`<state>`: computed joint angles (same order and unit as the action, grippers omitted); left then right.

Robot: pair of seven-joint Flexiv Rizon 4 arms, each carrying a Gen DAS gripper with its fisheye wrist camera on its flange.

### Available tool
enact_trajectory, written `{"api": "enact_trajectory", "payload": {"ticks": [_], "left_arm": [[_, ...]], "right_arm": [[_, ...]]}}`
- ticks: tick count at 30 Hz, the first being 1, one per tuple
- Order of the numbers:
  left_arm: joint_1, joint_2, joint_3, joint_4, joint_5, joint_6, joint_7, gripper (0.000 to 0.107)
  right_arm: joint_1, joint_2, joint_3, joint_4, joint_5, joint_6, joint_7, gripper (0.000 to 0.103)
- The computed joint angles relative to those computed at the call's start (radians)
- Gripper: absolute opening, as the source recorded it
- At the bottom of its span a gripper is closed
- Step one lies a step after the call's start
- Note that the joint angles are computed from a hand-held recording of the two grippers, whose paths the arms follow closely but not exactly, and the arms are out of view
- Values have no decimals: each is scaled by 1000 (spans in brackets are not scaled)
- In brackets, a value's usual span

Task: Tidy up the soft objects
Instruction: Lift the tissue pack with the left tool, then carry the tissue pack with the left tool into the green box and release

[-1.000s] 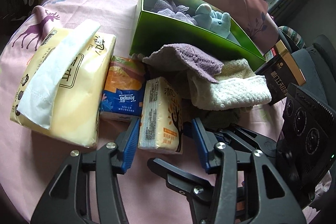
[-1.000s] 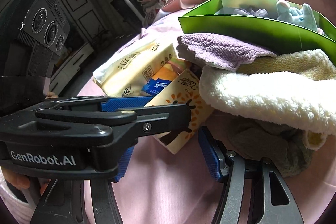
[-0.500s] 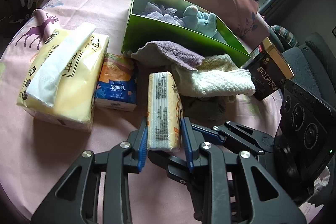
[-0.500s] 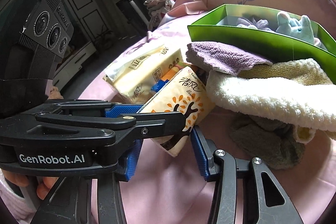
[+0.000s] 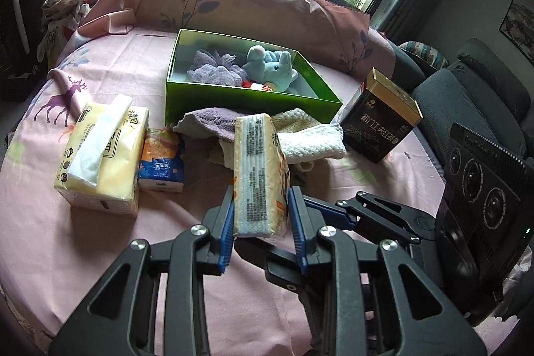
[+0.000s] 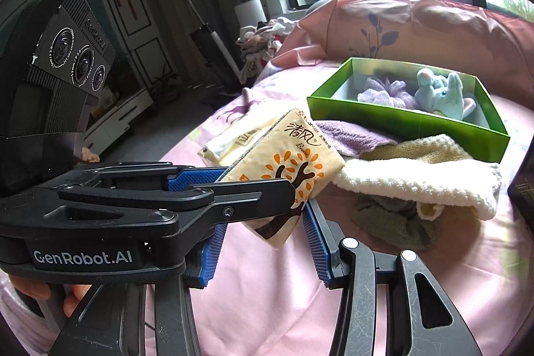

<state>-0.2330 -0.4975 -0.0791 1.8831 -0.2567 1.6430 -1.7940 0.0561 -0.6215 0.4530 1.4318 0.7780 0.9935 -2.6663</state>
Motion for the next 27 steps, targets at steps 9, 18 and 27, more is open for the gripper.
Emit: {"api": "enact_trajectory", "payload": {"ticks": [9, 18, 27], "left_arm": [[24, -12, -29, -69, 15, -28, 63, 26], [33, -66, -32, -221, 6, -93, 126, 26], [45, -175, -18, -457, -18, -215, 173, 27]], "right_arm": [[-16, 11, 5, -23, 40, 34, -13, 49], [-20, -28, 1, -128, 48, 44, -3, 49], [23, -128, -26, -316, -49, 35, 86, 49]]}}
